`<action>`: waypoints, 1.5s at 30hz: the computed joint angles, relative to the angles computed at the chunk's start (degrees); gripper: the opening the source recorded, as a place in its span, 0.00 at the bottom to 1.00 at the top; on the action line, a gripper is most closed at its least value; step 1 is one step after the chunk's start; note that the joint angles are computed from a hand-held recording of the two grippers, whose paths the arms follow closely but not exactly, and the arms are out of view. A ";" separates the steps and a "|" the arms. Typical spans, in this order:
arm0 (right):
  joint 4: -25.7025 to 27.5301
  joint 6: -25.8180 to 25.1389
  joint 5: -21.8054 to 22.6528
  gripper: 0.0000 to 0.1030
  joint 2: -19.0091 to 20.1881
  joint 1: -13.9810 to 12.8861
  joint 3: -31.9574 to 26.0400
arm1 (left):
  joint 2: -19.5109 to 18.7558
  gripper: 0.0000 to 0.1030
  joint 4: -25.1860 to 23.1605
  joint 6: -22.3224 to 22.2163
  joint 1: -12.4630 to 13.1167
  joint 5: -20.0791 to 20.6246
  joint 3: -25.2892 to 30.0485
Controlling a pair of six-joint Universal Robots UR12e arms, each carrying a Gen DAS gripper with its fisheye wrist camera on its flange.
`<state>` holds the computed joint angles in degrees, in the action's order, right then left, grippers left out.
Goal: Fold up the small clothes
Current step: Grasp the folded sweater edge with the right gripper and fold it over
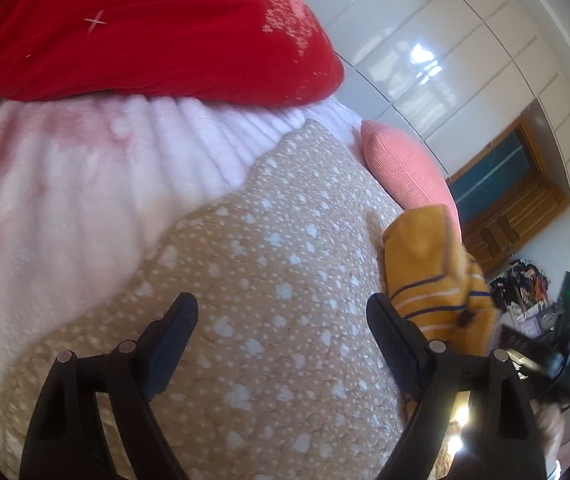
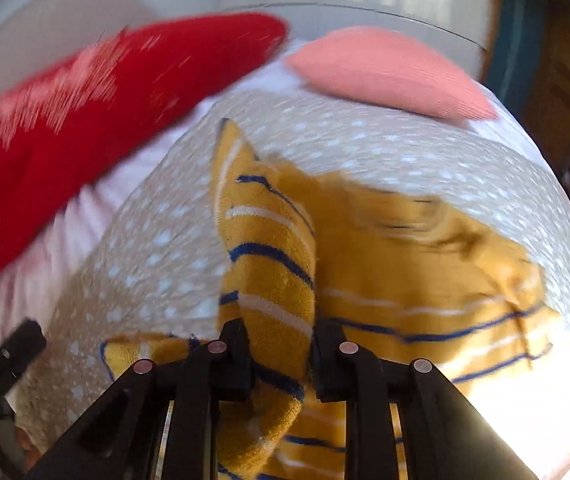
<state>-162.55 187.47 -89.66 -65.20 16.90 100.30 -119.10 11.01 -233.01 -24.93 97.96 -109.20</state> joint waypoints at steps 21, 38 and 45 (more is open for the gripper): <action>-14.85 15.90 1.59 0.55 -10.69 -17.67 16.87 | -3.02 0.83 -6.38 8.20 -3.07 -0.84 6.43; -9.86 12.16 19.43 0.16 -7.81 -19.14 20.61 | -5.51 0.86 -6.19 13.55 -4.07 -11.45 9.91; -20.19 17.38 28.85 0.52 -8.31 -22.92 23.25 | -9.50 0.94 -9.79 13.77 -3.73 -24.58 17.21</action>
<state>-182.74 204.85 -60.81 -73.51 -6.02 123.55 -128.60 1.22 -219.24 -28.66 73.38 -91.99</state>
